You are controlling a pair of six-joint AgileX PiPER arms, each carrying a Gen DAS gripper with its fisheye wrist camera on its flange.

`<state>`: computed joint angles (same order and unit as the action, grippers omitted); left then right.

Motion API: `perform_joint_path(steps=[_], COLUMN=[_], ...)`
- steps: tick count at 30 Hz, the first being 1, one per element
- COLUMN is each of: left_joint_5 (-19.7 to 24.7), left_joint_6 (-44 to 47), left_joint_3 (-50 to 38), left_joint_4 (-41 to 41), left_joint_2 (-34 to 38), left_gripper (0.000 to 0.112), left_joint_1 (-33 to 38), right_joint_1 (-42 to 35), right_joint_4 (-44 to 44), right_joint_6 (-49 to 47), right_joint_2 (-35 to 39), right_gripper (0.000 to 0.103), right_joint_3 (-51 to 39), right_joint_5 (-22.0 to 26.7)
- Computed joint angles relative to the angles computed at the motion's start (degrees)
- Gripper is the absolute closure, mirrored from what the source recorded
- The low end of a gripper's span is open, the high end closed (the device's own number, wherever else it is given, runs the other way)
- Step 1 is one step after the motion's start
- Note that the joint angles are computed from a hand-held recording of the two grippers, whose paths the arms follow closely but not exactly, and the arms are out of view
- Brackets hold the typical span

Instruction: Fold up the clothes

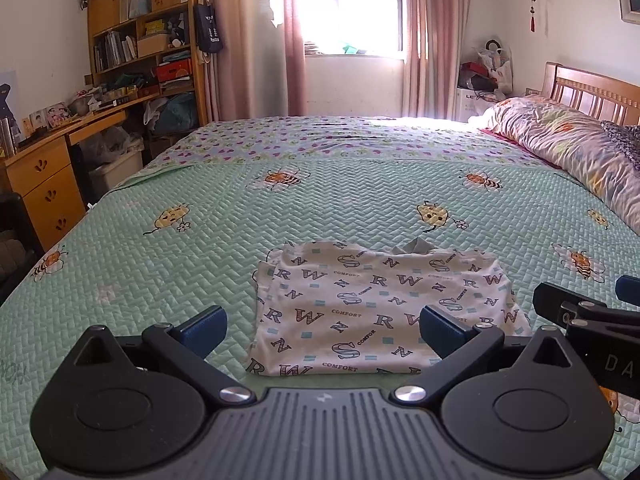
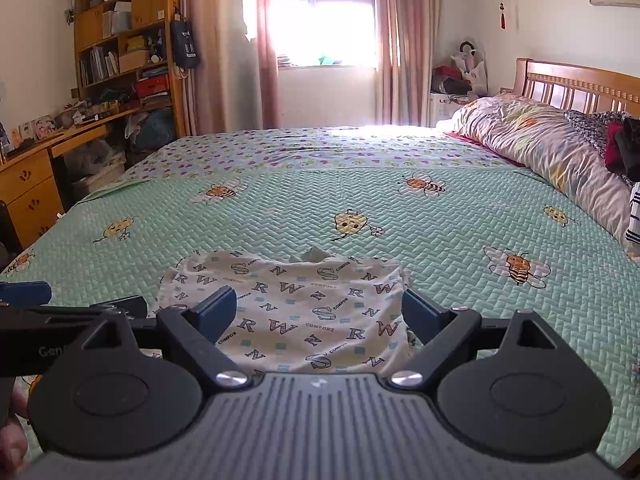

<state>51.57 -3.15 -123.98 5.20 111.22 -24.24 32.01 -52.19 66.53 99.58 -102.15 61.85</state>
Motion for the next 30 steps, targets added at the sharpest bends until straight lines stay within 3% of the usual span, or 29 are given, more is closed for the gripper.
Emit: perform_joint_path(steps=[16, 21, 23, 25, 27, 30], left_joint_5=[-2.5, -4.1, -3.8, -0.8, 5.4, 16.5], left_joint_6=[1.5, 7.3, 12.1, 17.0, 19.2, 14.7], left_joint_3=[7.5, 11.8, 13.3, 12.1, 6.8, -6.3], left_joint_4=[-2.9, -12.3, -19.7, -29.0, -38.2, -46.9], left_joint_2=[-5.2, -7.3, -7.4, -5.2, 0.1, 10.7], left_gripper=[0.010, 0.010, 0.010, 0.010, 0.010, 0.010], left_joint_1=[1.1, 5.7, 9.3, 14.1, 19.0, 24.9], right_joint_1=[3.2, 3.8, 1.8, -2.7, -9.6, -21.8], right_joint_4=[-2.4, -5.7, -5.2, -2.3, 3.1, 20.1], right_joint_6=[1.3, 5.3, 8.5, 11.8, 14.2, 8.2], right_joint_2=[-2.5, -6.7, -10.8, -16.0, -21.4, -25.8], right_gripper=[0.013, 0.013, 0.013, 0.013, 0.013, 0.013], right_joint_3=[2.6, 9.7, 15.7, 23.3, 31.6, 41.3], right_joint_5=[1.7, -0.5, -4.5, -12.9, -24.4, -41.6])
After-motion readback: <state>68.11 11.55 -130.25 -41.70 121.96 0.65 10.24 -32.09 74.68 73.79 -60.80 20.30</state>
